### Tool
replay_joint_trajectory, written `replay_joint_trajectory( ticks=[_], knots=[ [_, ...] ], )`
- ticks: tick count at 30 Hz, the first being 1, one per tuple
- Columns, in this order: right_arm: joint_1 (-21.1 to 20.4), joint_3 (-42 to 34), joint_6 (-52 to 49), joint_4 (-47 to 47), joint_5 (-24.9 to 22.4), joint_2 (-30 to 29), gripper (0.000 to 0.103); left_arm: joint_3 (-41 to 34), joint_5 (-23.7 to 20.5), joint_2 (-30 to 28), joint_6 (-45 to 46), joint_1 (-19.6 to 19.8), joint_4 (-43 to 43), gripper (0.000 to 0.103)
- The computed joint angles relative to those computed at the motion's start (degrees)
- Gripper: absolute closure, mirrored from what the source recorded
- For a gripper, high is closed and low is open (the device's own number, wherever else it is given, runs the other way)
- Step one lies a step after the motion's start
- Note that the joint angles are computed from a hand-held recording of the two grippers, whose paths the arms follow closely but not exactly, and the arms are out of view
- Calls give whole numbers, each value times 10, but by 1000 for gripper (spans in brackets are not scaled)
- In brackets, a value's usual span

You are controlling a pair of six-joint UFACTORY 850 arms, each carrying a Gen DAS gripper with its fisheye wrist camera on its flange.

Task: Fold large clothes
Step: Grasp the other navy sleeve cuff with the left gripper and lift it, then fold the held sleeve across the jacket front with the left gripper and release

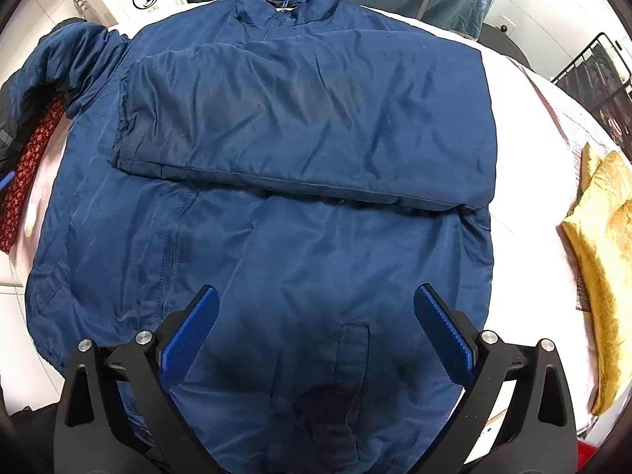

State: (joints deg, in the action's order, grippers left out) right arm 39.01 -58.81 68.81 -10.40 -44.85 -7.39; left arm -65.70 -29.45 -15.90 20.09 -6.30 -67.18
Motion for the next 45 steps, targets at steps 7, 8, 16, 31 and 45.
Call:
replay_joint_trajectory(
  ticks=[7, 8, 16, 31, 45],
  knots=[
    [6, 1, 19, -8, -17, 6, 6, -86, -4, -74, -19, -10, 8, 12],
    [8, 3, 26, -12, -20, 9, 6, -94, -7, -86, -7, -10, -16, 12],
    [14, 27, 91, -25, -30, 34, 6, -155, -27, -126, 12, -24, -34, 54],
    [14, 46, 134, -45, -17, 52, 6, -365, -66, -148, 105, -152, 117, 87],
    [1, 96, 172, -39, -7, 92, 6, -406, -204, -261, -4, -388, 371, 55]
  ],
)
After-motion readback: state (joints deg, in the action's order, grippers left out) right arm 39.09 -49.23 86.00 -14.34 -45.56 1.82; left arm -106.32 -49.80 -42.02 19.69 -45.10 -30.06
